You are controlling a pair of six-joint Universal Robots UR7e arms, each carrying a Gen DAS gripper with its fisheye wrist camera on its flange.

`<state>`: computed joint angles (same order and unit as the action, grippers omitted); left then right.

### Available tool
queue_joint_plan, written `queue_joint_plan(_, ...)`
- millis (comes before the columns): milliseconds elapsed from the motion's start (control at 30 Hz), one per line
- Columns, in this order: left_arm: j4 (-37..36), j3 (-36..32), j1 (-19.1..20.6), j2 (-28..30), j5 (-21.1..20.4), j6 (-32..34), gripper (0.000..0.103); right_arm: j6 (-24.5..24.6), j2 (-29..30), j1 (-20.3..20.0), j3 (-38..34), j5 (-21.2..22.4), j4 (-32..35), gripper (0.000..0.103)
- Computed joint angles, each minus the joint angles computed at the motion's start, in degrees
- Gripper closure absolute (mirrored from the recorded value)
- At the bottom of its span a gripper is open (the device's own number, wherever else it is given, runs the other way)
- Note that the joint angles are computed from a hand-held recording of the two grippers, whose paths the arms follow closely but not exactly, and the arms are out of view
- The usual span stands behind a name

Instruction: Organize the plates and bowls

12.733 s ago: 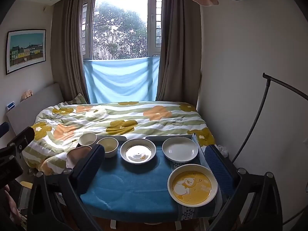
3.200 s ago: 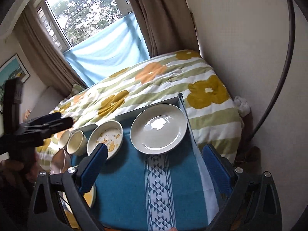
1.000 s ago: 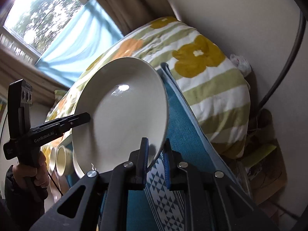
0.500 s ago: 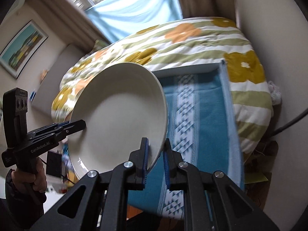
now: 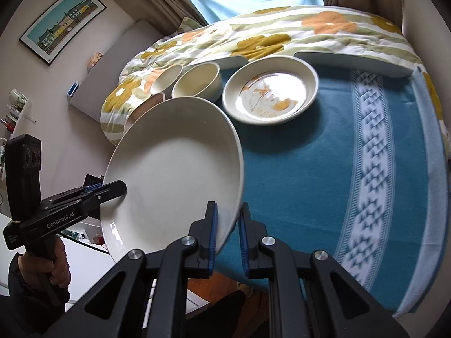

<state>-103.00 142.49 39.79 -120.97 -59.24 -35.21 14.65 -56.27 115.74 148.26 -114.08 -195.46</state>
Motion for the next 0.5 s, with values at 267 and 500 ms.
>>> queue_joint_plan(267, -9.93, -1.66, 13.08, 7.41, -1.35, 16.92, 0.089, 7.12, 9.99, 2.33, -4.69, -4.18, -3.05, 0.09)
queue_joint_plan(500, -16.83, -2.61, 20.55, 13.72, -2.87, 26.92, 0.089, 12.25, 15.11, 3.96, -8.33, -9.23, -2.01, 0.09)
